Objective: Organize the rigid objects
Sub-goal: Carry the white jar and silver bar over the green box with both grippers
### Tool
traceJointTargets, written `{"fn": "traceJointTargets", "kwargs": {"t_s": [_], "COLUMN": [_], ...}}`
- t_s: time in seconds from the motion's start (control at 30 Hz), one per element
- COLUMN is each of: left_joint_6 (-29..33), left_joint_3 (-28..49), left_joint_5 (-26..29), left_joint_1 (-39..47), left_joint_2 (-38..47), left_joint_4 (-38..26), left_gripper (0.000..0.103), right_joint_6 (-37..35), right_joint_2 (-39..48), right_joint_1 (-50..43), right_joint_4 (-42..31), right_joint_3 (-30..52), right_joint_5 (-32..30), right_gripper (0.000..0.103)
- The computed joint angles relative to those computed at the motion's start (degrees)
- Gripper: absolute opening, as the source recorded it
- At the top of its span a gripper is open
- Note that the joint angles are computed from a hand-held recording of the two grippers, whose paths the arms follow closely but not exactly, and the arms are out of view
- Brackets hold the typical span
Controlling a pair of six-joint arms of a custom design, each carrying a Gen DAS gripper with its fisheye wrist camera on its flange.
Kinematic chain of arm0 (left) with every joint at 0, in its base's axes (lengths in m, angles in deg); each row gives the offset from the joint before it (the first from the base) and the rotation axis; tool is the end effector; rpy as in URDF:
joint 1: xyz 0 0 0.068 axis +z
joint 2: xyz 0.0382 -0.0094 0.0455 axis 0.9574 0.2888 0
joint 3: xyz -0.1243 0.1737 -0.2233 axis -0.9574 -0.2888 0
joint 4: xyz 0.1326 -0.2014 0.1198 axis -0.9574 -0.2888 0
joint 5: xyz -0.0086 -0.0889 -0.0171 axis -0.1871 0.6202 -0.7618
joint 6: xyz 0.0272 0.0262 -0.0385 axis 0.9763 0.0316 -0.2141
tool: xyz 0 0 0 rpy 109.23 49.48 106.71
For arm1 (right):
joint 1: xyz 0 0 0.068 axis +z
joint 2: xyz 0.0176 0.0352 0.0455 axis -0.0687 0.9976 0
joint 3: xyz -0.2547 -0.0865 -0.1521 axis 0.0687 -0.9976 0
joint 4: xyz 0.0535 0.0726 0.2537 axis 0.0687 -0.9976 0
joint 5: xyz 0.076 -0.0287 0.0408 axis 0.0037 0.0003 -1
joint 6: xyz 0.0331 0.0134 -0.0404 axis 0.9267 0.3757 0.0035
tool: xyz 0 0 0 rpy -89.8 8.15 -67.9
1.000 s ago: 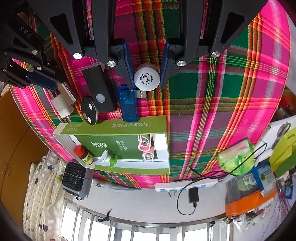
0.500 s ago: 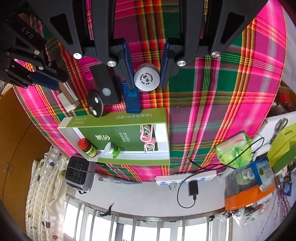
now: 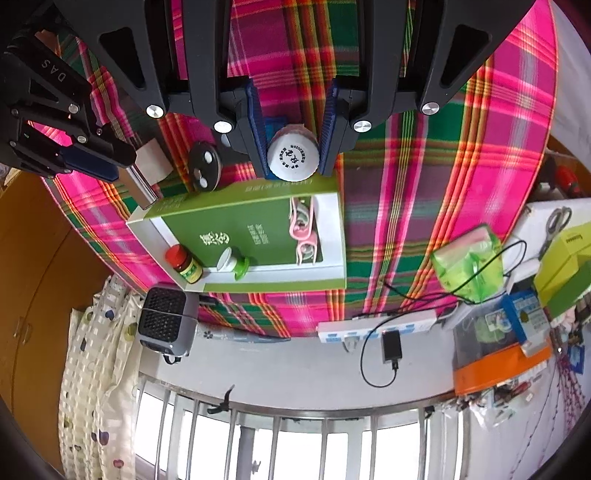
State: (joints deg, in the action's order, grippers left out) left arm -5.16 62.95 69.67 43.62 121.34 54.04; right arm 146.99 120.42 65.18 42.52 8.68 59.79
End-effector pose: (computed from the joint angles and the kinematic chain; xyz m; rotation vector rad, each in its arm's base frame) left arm 0.2051 -0.1159 0.1912 0.4954 2.3156 -0.2731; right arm 0.1185 0.2444 0.1727 0.0849 2.3418 0.0539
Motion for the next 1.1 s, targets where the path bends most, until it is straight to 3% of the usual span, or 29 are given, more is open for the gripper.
{"fn": "traceJointTargets", "kwargs": {"t_s": [0.5,1.1], "left_joint_6": [0.38,-0.10], "left_joint_3": [5.09,13.87], "left_joint_5": [-0.38,1.45], "left_joint_1": [-0.86,-0.42], "left_joint_2": [4.26,15.36], "left_joint_4": [0.32,1.33], "left_gripper": [0.027,0.027], "right_joint_6": [-8.13,-19.66], "right_joint_2": [-3.72,-3.54], "right_joint_1": [-6.29,-18.82], "right_joint_4": [1.56,7.85], "right_joint_3": [-0.47,-0.54], "right_joint_5": [-1.26,-8.04], "right_gripper": [0.025,0.025]}}
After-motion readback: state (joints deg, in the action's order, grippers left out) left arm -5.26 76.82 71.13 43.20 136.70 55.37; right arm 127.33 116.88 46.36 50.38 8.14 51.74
